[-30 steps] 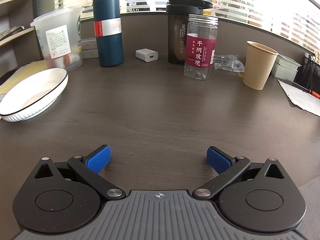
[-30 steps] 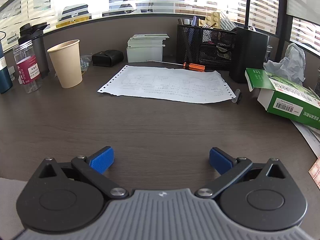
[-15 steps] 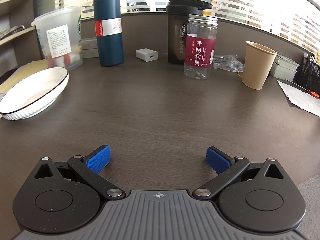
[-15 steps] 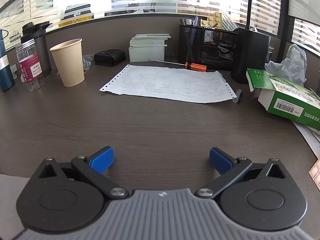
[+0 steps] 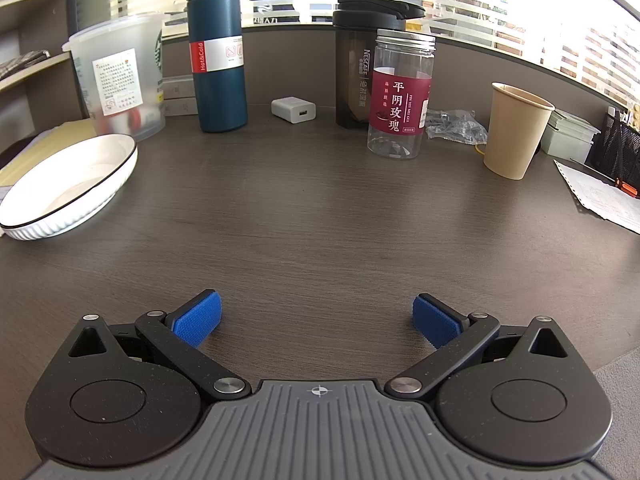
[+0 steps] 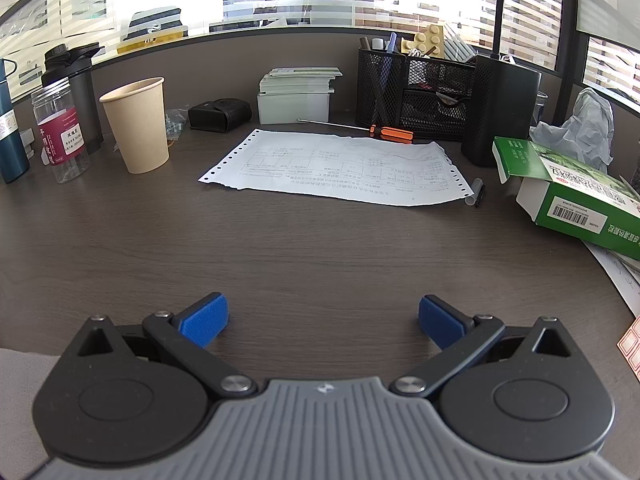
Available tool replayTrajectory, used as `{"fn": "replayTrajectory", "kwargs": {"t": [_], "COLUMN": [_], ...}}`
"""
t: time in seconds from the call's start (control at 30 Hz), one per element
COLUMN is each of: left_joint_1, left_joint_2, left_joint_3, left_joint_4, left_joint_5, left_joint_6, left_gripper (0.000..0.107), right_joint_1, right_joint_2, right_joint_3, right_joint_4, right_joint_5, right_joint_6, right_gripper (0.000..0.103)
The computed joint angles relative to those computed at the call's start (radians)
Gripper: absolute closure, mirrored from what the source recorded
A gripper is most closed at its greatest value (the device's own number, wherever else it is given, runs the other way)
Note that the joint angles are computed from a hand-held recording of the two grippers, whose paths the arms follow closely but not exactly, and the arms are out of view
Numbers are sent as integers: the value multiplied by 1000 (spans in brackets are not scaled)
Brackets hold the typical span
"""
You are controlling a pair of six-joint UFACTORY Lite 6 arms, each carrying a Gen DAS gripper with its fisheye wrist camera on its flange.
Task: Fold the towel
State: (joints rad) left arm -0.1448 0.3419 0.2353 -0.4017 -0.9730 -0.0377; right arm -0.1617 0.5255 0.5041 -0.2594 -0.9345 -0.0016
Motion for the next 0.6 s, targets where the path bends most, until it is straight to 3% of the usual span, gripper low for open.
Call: {"fn": "replayTrajectory", "kwargs": {"t": [0.6], "left_joint_1": [-4], "left_joint_2": [2], "left_joint_3": [1], "left_joint_4": [-5], "left_joint_5": [-1], "left_joint_6": [-1], "left_gripper": [4], "right_joint_1": [0], "right_joint_2": [1], "right_joint_3": [0], "right_joint_4": [1], "right_joint_5": [0], "right_joint_6": [0], "right_gripper": [0]}}
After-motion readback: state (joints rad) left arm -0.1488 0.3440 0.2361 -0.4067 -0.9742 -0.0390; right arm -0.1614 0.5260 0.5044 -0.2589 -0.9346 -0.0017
